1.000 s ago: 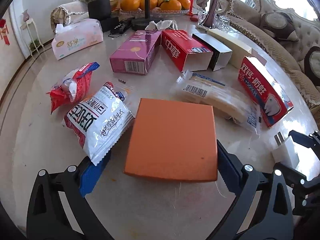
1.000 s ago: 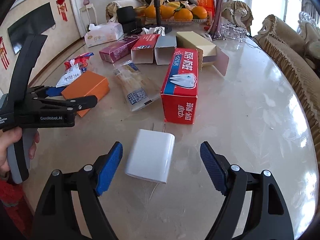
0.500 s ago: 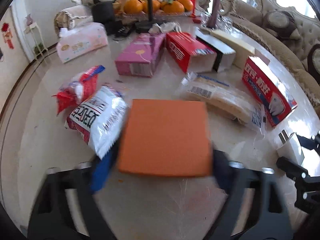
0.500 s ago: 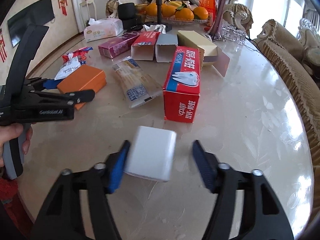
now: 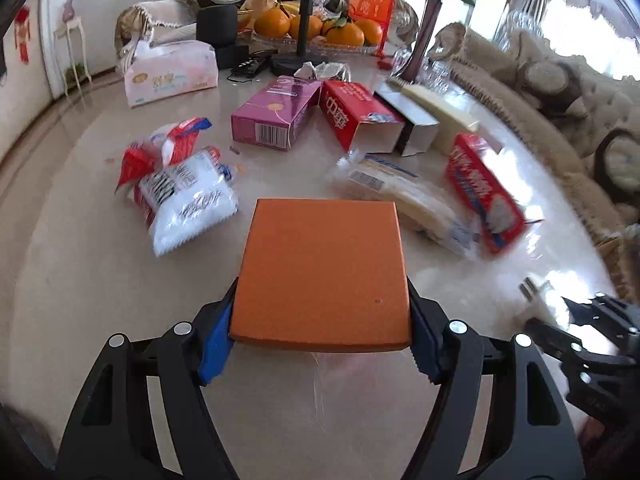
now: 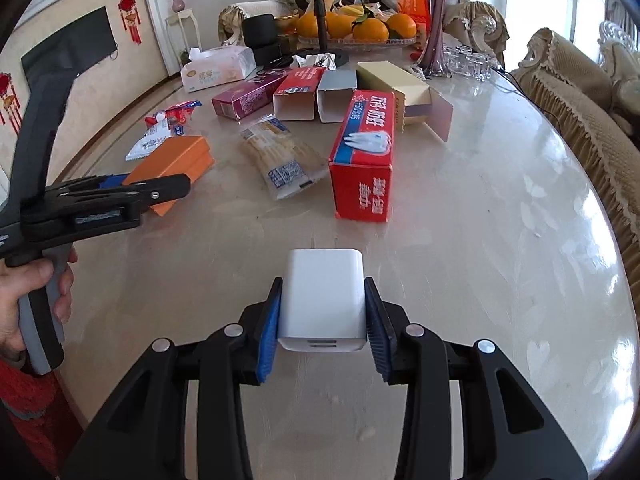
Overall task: Collect trash
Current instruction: 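Grasp the orange box with the left tool while the right tool grasps the white charger, then carry the orange box and charger over the wastebasket and open both tools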
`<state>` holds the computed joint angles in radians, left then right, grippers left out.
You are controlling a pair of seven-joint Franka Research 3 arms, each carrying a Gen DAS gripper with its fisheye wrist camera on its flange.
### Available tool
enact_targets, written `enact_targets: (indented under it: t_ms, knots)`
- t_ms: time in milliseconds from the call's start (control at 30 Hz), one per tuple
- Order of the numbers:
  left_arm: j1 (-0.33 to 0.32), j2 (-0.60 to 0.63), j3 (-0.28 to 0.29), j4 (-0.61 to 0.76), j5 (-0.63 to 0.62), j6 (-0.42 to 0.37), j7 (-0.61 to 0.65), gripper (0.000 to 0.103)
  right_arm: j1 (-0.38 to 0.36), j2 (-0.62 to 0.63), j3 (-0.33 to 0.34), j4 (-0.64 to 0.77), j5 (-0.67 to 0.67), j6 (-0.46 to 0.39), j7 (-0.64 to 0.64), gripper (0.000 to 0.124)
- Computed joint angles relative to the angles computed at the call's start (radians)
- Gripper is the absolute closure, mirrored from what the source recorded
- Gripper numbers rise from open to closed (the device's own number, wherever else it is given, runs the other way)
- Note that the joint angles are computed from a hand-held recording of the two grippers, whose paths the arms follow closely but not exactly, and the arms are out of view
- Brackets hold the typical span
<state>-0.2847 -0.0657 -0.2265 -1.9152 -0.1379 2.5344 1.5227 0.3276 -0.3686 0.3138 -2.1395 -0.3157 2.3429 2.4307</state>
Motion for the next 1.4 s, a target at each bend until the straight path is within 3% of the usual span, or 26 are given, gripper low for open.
enact_targets:
  t_ms: [200,567,700,800,967,1100,1167,1400]
  knots:
    - [-0.028,-0.169,0.051,-0.171,-0.164,0.064,0.104,0.032,-0.009,-0.056,0.015,-0.036,-0.007,0.034,0.027,0.087]
    - [-0.183,-0.548,0.123,-0.468,-0.209,0.09,0.128,0.032,0.045,-0.207,0.054,-0.142,0.101,0.126,-0.029,0.087]
    - [-0.241,-0.707,0.123,-0.578,-0.171,0.043,0.097,0.032,0.105,-0.281,0.077,-0.19,0.185,0.125,-0.076,0.087]
    - [-0.284,-0.838,0.112,-0.665,-0.139,-0.034,0.059,0.032,0.146,-0.324,0.104,-0.213,0.249,0.101,-0.086,0.087]
    - [-0.341,-0.955,0.098,-0.775,-0.11,-0.17,-0.006,0.032,0.2,-0.339,0.154,-0.231,0.319,0.019,-0.081,0.087]
    - [-0.365,-0.926,0.106,-0.848,-0.124,-0.221,-0.045,0.032,0.252,-0.289,0.141,-0.284,0.393,-0.012,-0.075,0.087]
    - [-0.365,-0.856,0.11,-0.85,-0.12,-0.244,-0.041,0.032,0.263,-0.24,0.129,-0.31,0.412,-0.02,-0.076,0.087]
    - [-0.323,-0.547,0.074,-0.819,-0.1,-0.203,0.004,0.032,0.296,-0.013,0.067,-0.342,0.449,0.003,-0.101,0.087]
